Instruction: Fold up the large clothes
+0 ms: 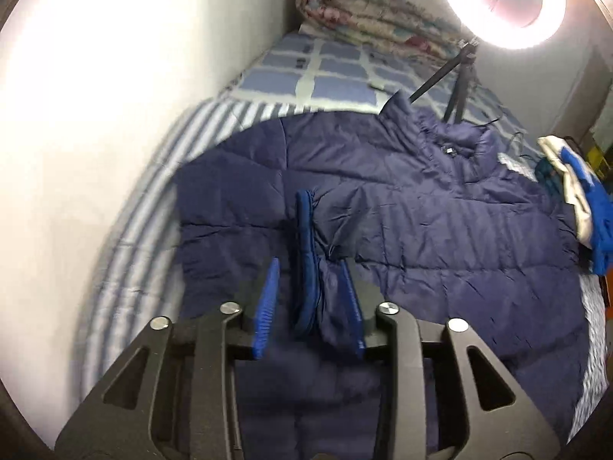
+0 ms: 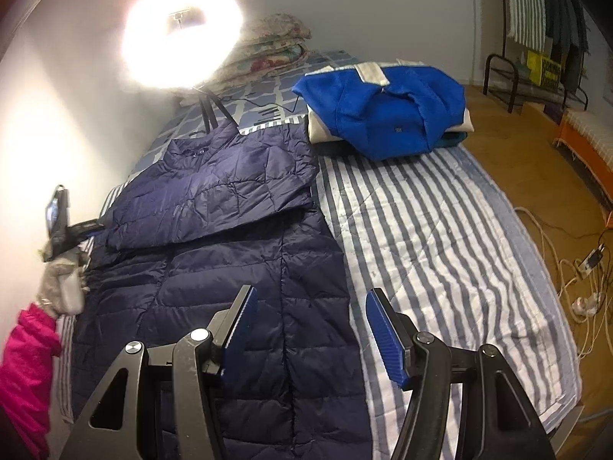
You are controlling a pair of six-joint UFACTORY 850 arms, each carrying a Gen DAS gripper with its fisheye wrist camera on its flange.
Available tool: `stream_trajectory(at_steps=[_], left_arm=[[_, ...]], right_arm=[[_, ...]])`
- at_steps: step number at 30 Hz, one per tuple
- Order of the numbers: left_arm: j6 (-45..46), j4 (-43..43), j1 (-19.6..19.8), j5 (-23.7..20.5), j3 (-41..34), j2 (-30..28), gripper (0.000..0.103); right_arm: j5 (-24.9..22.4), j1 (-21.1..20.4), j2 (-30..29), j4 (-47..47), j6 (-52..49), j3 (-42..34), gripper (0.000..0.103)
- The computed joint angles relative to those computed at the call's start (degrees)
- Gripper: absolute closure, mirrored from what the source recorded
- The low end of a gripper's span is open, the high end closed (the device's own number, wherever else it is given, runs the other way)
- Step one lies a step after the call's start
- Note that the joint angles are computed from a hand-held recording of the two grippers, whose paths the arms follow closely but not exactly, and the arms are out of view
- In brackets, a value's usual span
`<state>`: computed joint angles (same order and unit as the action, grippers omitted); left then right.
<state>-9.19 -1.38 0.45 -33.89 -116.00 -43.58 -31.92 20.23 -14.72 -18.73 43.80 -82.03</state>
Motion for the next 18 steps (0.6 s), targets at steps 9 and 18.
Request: stream_trajectory(at_steps=[9,18], left_arm=[[16.67,-15.98,2.99,3.66,25.73,22.24,0.048],[22.22,-23.51,7.48,-1.85,45.75,37.10,0.048]], right_arm=[[5.55,0.04,3.09,2.73,-8.83,4.15,0.040],[11.39,-1.62,8.73,6.70,-16.90,13.32,0.029]])
